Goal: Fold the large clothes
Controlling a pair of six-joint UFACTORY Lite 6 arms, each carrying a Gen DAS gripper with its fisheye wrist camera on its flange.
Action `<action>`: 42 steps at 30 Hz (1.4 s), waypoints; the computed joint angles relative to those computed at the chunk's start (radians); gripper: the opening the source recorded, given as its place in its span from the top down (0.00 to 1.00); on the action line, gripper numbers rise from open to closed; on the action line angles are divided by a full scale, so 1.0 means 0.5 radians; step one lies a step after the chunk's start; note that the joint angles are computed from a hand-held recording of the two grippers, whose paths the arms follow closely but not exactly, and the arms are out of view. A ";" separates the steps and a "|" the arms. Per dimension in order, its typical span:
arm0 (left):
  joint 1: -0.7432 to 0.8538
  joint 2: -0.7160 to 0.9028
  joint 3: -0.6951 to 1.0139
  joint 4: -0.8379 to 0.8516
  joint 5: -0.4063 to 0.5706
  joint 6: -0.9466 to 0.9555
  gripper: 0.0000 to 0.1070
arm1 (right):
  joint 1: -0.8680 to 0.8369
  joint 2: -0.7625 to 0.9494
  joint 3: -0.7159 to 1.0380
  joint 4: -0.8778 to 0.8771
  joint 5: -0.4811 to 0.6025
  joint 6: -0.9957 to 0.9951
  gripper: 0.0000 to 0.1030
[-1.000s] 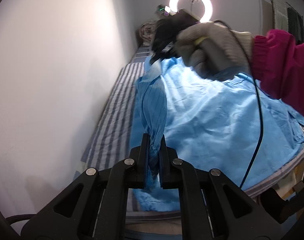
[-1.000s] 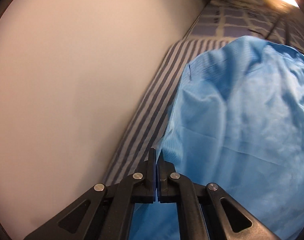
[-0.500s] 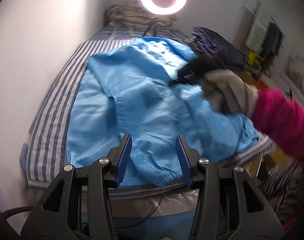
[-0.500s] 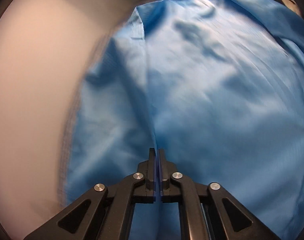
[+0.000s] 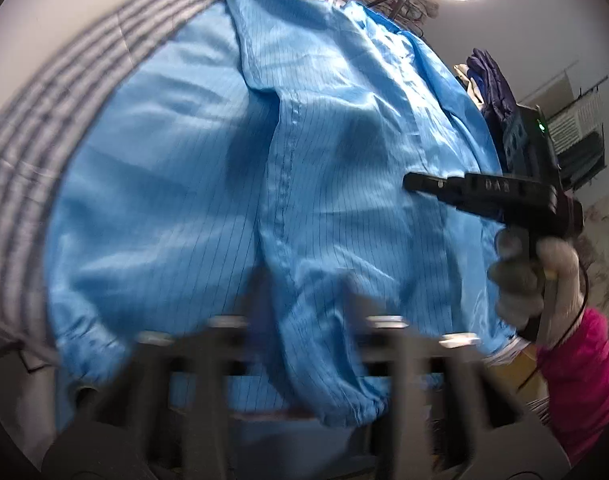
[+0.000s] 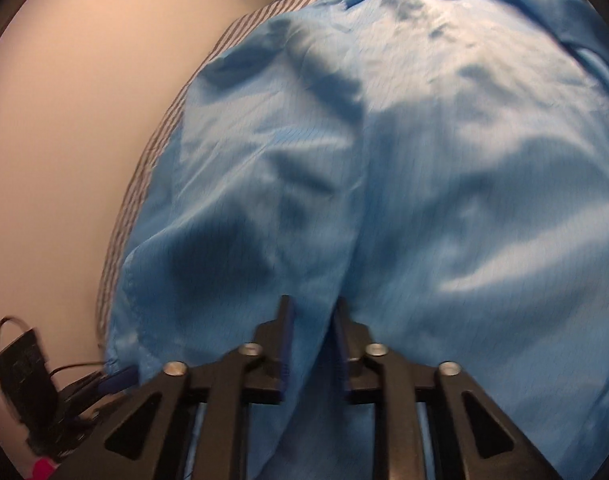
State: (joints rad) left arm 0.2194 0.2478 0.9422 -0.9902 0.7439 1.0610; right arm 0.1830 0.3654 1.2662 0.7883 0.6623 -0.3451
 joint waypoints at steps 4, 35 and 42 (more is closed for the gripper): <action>0.035 -0.004 -0.001 0.003 -0.075 0.042 1.00 | 0.155 0.024 0.015 -0.041 -0.061 0.038 1.00; 0.437 -0.120 0.059 0.418 -0.308 -0.038 1.00 | 0.524 -0.108 -0.001 0.058 -0.088 -0.103 0.78; 0.446 -0.085 0.038 0.472 -0.355 -0.084 1.00 | 0.553 -0.122 0.129 -0.493 -0.288 0.388 0.78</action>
State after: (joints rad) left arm 0.4425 0.2051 0.9614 -0.7544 0.5664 1.0189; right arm 0.4597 0.3045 1.3309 0.5419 0.5181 -0.1510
